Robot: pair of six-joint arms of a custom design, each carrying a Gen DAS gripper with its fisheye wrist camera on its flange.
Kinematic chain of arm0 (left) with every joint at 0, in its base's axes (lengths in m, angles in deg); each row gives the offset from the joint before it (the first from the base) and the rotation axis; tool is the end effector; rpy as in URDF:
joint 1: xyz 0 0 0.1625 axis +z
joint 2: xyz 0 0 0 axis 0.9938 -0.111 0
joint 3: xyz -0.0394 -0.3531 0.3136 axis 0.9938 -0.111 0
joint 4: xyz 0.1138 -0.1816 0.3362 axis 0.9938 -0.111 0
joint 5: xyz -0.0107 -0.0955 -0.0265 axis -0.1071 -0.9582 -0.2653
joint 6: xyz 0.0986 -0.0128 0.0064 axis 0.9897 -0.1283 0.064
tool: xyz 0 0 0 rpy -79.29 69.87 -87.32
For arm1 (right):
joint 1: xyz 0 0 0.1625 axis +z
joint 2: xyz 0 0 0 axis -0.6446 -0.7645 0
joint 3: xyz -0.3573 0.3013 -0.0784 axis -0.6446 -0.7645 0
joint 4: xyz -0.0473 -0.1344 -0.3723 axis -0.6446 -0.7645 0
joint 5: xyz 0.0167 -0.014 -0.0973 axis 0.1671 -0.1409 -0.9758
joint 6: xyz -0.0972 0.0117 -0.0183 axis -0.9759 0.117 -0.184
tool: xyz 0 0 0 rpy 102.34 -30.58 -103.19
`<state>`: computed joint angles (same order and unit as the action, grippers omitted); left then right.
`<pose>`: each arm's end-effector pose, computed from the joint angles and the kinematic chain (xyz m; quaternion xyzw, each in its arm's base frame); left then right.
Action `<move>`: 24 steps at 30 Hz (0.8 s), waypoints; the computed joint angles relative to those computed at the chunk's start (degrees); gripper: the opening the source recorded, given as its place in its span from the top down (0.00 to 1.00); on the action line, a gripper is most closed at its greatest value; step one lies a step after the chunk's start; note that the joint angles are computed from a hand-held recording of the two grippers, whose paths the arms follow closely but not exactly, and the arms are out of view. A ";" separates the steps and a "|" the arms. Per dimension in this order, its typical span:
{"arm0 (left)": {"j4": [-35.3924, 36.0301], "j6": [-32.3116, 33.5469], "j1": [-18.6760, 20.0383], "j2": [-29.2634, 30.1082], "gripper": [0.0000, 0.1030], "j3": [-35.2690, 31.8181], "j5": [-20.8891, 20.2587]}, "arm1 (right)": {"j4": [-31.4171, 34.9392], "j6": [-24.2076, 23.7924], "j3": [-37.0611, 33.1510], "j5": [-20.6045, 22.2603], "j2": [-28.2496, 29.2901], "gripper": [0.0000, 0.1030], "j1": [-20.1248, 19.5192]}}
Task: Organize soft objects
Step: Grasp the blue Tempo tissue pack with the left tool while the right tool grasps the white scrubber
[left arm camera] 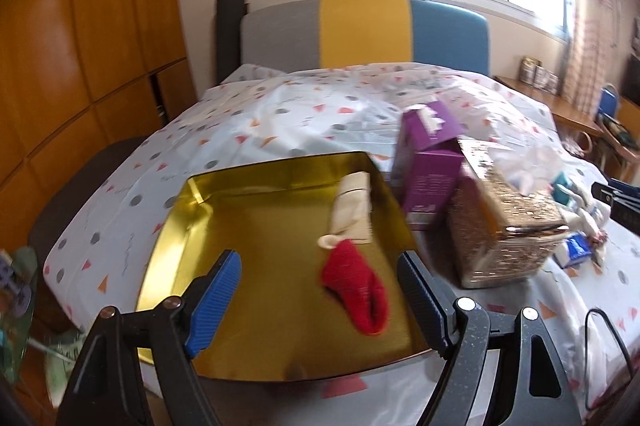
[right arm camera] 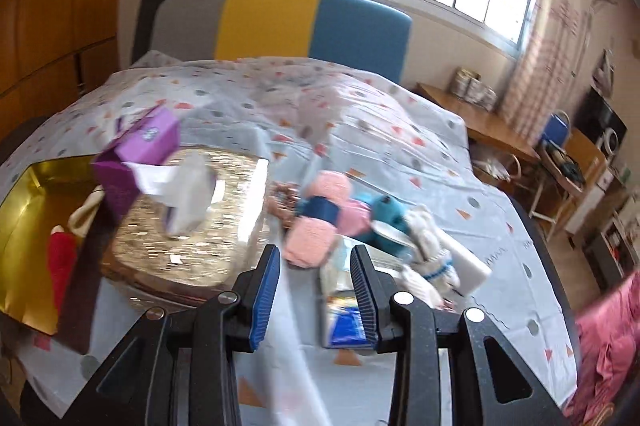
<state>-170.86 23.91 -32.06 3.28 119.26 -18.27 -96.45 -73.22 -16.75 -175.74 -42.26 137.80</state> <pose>-0.2322 -0.6622 0.1662 0.0090 0.7776 -0.4504 0.4386 0.1946 -0.8031 0.2103 0.3156 -0.8162 0.3262 0.3576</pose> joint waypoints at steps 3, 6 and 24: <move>-2.28 4.75 -0.46 1.63 0.21 -2.09 -1.40 | 0.93 1.29 -2.38 -1.36 -0.12 0.65 -1.21; -3.97 9.57 -0.91 3.32 0.21 -4.51 -3.03 | 3.81 4.36 -5.11 -2.43 -0.34 0.65 -2.60; 5.45 23.82 -2.27 12.41 0.21 -21.89 -18.84 | 18.54 26.38 -15.48 -7.19 -0.73 0.65 -8.67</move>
